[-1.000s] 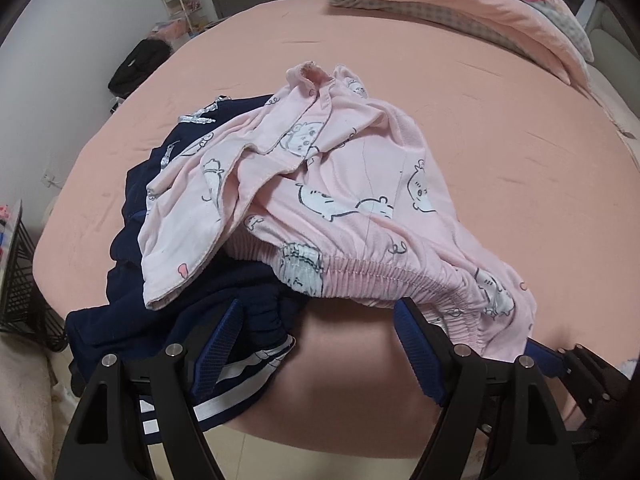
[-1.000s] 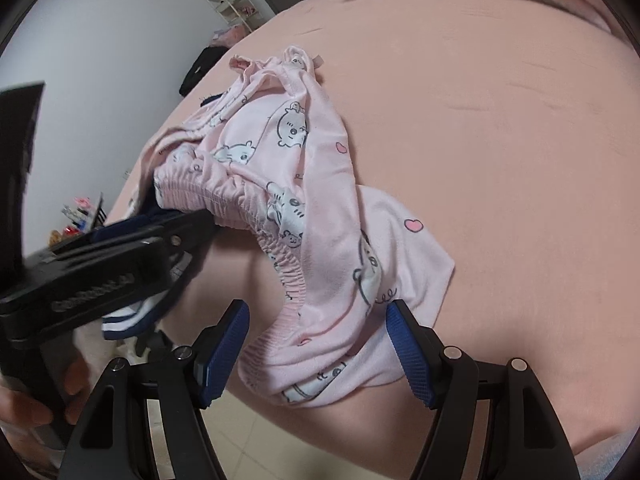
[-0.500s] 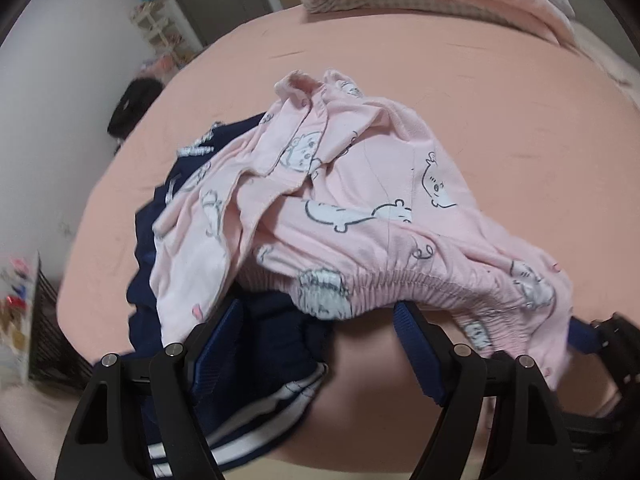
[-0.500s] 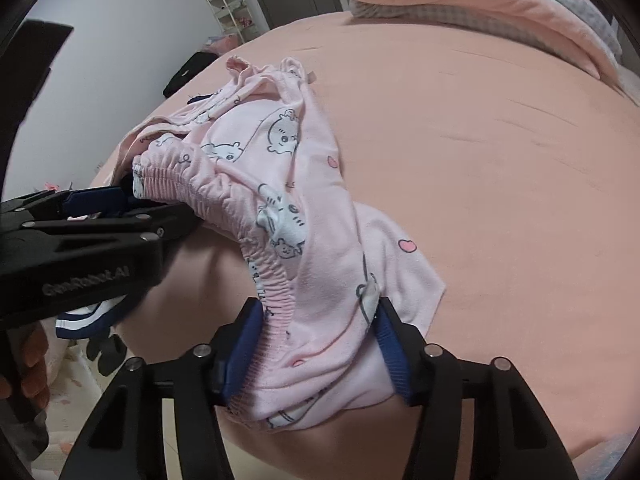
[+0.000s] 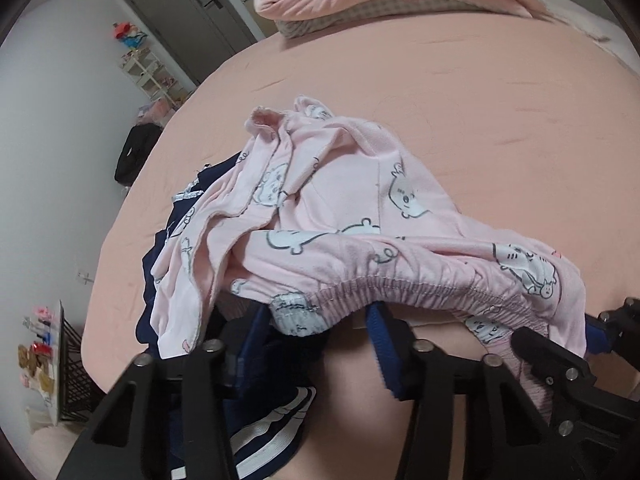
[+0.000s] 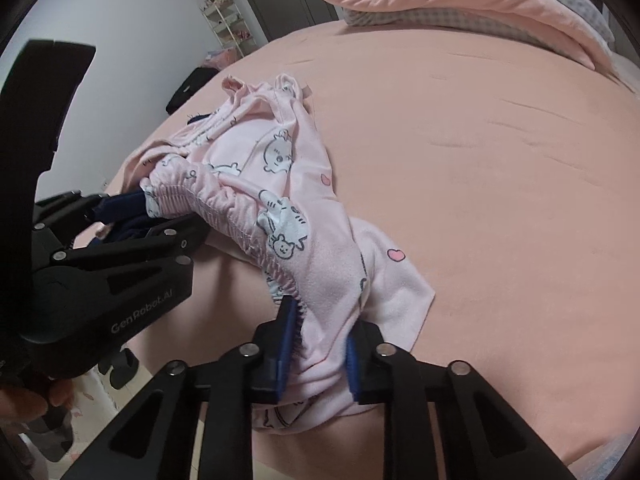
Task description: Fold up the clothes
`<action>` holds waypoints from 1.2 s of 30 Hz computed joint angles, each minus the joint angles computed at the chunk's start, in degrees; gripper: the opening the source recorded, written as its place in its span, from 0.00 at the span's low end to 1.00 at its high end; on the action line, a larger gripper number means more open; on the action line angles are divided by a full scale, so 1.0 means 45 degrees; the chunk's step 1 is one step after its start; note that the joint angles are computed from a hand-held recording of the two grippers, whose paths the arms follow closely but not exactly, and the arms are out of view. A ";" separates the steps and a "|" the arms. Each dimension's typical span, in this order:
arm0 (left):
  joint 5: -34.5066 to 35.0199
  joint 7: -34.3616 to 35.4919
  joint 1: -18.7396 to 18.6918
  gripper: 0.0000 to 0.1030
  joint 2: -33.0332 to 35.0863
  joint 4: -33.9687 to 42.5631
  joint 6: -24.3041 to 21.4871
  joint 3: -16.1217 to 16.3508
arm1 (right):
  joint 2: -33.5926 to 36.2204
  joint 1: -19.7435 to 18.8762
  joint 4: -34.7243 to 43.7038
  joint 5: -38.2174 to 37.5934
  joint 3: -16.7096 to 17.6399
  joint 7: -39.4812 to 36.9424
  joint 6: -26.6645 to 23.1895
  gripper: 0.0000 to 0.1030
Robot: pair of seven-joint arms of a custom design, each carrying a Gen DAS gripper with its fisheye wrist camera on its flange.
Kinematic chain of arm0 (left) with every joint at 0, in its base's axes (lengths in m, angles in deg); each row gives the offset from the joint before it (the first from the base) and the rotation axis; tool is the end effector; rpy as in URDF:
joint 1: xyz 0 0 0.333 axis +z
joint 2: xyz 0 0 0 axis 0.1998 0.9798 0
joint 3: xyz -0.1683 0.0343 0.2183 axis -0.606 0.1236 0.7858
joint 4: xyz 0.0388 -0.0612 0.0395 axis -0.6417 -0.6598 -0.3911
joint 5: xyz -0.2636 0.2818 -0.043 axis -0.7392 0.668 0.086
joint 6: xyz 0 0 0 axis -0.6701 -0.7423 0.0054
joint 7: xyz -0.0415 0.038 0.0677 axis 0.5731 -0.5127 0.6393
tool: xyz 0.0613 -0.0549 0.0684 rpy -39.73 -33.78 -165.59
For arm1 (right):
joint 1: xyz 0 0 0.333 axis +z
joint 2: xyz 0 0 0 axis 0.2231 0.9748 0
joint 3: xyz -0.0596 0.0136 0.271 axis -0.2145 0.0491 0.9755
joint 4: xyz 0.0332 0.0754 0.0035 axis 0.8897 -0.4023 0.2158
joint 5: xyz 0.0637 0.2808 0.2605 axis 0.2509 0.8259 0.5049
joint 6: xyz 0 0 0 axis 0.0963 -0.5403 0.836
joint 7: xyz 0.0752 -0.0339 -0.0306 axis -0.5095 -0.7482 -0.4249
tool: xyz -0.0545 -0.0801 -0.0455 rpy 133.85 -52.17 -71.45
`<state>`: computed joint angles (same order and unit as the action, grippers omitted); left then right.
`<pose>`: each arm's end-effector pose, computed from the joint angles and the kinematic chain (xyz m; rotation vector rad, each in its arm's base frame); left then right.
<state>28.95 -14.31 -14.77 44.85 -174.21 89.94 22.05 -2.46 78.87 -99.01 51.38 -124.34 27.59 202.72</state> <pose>0.4217 -0.3821 0.3448 -1.4588 2.0312 -0.2624 0.3879 0.1768 0.3060 -1.8556 1.6416 -0.1696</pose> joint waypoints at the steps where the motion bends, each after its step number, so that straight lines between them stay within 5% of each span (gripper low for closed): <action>1: -0.0160 -0.0111 0.0148 0.35 -0.0201 -0.0217 0.0387 0.0006 | -0.0066 0.0031 -0.0026 -0.0024 -0.0072 -0.0043 0.0025 0.16; 4: -0.0701 -0.0359 0.0464 0.28 -0.0681 -0.0710 0.1438 0.0137 | -0.0299 -0.0558 -0.0180 -0.0290 0.0358 -0.0060 0.0103 0.14; 7: -0.1272 -0.0541 0.0756 0.27 -0.0991 -0.1012 0.2294 0.0209 | -0.0829 -0.2738 -0.0710 -0.0824 0.2478 0.0322 0.0123 0.13; 14: -0.1497 -0.0910 0.0927 0.24 -0.1437 -0.1173 0.2673 0.0085 | 0.0128 -0.6145 -0.0203 -0.1867 0.6652 0.2393 0.0418 0.12; 20: -0.1540 -0.1374 0.0892 0.23 -0.1516 -0.1030 0.3198 -0.0005 | -0.0819 -0.7221 -0.0063 -0.2299 0.6942 0.2300 -0.0480 0.10; 26: -0.1339 -0.1581 0.0808 0.22 -0.1535 -0.0753 0.3480 -0.0096 | -0.1590 -0.9541 -0.0130 -0.2996 0.9023 0.2812 -0.0901 0.10; 31: -0.1225 -0.1591 0.0720 0.22 -0.1469 -0.0530 0.3839 -0.0154 | -0.2424 -1.0531 -0.0376 -0.3614 0.9792 0.3143 -0.1375 0.09; 36: -0.1583 -0.1201 0.0527 0.22 -0.1462 -0.0473 0.3386 -0.0242 | -0.3185 -1.2394 -0.0414 -0.4683 1.1319 0.4157 -0.2005 0.06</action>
<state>21.83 -19.72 -12.40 38.27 -176.34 105.18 20.97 -16.79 23.10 -100.88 30.30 -73.40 46.30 193.69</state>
